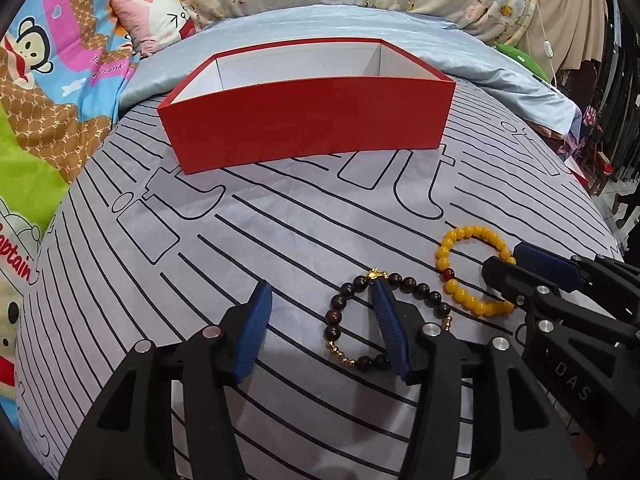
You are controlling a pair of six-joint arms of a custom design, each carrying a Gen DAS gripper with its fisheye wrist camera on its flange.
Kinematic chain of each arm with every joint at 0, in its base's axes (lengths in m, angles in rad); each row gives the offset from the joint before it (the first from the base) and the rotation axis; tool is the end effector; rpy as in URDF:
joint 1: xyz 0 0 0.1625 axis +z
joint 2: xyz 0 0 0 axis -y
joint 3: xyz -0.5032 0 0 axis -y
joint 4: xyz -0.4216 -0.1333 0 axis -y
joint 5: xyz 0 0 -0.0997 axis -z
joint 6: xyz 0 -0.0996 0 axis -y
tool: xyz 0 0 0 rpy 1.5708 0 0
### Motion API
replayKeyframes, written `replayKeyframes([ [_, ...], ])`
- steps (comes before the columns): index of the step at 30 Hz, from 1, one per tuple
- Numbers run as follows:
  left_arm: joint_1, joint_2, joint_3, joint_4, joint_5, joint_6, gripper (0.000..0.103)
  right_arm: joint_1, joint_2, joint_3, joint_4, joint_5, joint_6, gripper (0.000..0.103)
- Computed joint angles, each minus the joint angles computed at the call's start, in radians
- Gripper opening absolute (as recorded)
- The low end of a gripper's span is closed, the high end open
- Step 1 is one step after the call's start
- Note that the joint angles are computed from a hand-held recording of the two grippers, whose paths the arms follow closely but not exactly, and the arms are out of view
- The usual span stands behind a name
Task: Organize jewelry
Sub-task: 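Grasp the dark brown bead bracelet with the left tool while the right tool grasps the orange amber bracelet, then carry the brown bracelet with the left tool while the right tool carries the amber bracelet to the box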
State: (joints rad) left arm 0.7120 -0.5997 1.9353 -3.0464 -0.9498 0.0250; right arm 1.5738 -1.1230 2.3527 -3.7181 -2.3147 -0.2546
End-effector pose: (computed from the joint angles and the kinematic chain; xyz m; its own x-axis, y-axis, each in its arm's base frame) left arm -0.3472 -0.5523 -0.0298 -0.5739 0.5787 -0.5795 0.7642 0.6327 -0.1251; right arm 0.0673 -0.4775 0.2534 -0.7132 0.3652 0.5983 -0.1875 0.7230 -0.6649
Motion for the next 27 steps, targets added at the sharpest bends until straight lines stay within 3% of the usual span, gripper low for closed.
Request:
replayKeyframes([
  [14,0.004,0.004,0.0,-0.023,-0.013,0.011,0.049,0.013,0.043,-0.005,-0.082,-0.039,-0.06,0.029],
  [16,0.006,0.002,0.001,-0.026,-0.026,0.019,0.045,0.013,0.044,-0.005,-0.081,-0.039,-0.059,0.028],
  [21,0.005,-0.003,0.01,-0.035,-0.065,0.053,0.011,0.018,0.035,-0.003,-0.046,-0.028,-0.042,0.013],
  [22,0.005,-0.005,0.011,-0.033,-0.072,0.055,0.009,0.018,0.032,-0.002,-0.04,-0.025,-0.039,0.009],
  [27,0.012,-0.024,0.017,-0.004,-0.109,0.033,0.007,0.016,0.006,0.01,0.017,0.006,0.018,0.008],
])
